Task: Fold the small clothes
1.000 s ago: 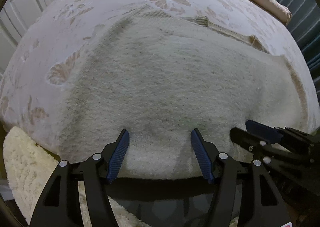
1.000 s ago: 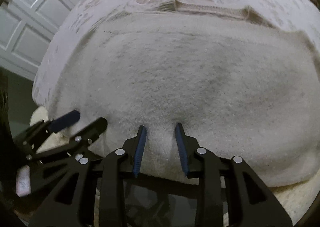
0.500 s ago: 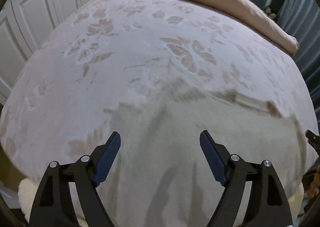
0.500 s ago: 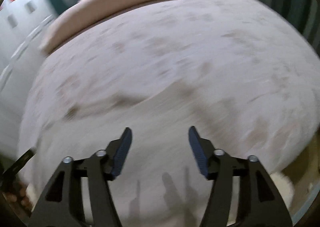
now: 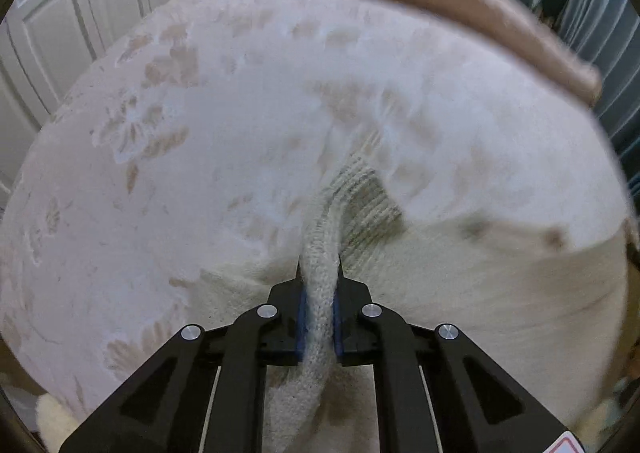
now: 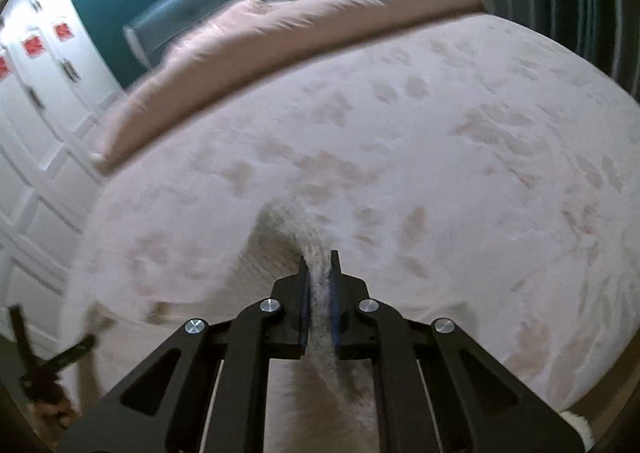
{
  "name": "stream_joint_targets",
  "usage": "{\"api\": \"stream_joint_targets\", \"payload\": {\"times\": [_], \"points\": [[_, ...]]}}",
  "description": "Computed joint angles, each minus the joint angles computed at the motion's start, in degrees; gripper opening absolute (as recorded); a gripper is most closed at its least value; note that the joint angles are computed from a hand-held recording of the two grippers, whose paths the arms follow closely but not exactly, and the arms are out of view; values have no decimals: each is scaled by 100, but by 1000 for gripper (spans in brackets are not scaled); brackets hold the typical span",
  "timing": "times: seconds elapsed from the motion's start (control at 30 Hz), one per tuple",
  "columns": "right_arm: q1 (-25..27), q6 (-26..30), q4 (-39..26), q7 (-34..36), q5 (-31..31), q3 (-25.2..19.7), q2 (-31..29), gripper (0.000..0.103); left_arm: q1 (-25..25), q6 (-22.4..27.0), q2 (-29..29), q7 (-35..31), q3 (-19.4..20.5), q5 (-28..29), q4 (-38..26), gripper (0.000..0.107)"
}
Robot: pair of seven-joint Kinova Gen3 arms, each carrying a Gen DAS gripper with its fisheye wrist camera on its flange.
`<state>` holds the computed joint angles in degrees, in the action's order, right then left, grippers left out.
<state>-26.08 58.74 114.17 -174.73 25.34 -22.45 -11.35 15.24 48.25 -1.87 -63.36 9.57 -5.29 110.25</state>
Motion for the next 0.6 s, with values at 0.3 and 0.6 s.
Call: {"api": "stream_joint_targets", "payload": {"times": [0.3,0.6], "points": [[247,437,-335,-920,230,-1256,-94,15,292,596,-405,661,279,-507,-198,16],[-1373,-307,-1024,70,-334,-850,1493,15,810,940,-379,638,1015,-166,-170,30]]}}
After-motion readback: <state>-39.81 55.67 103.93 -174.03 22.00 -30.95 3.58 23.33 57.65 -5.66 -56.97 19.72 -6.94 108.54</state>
